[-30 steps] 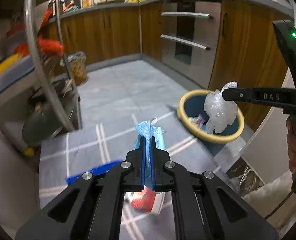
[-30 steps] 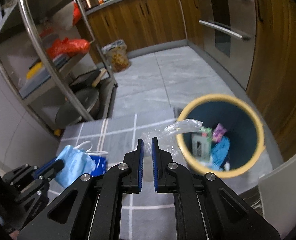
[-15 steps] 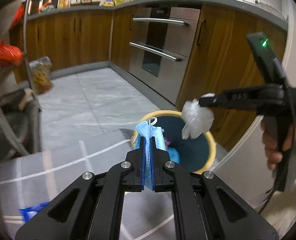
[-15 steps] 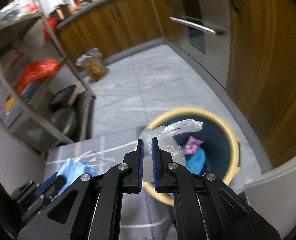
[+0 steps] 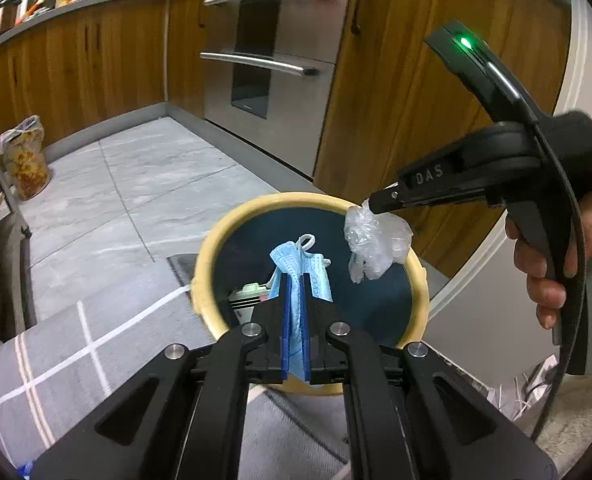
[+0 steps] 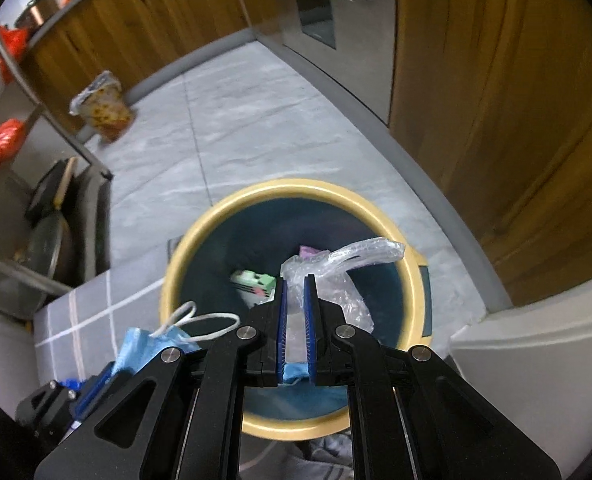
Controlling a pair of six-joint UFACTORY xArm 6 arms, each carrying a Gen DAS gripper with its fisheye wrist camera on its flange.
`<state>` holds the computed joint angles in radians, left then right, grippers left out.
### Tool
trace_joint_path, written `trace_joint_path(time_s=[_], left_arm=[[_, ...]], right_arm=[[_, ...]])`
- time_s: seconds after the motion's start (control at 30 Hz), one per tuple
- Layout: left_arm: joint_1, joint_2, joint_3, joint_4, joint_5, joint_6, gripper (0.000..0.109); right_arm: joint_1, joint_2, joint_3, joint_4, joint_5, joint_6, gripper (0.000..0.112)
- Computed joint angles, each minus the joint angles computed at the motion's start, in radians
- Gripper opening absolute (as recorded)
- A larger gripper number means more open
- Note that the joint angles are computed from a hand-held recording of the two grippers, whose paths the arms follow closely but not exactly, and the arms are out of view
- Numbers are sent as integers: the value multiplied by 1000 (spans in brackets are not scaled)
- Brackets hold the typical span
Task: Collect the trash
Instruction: 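Carry the mask with the left tool while the right tool carries the plastic bag over the bin, then open both tools to drop the mask and plastic bag into the bin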
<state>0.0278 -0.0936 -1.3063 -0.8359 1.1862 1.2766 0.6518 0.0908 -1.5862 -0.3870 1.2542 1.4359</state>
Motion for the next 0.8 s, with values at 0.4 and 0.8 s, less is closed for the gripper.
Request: trace_joint_path(time_s=[0.4,0.8], left_arm=[[-27,46,-19,30,-22,-50,5],[-32,8,18,45,-61,-21,27]], right_arm=[[-28,-2,15,28,-16,5,12],[-19,-10,13,11,-21,25,35]])
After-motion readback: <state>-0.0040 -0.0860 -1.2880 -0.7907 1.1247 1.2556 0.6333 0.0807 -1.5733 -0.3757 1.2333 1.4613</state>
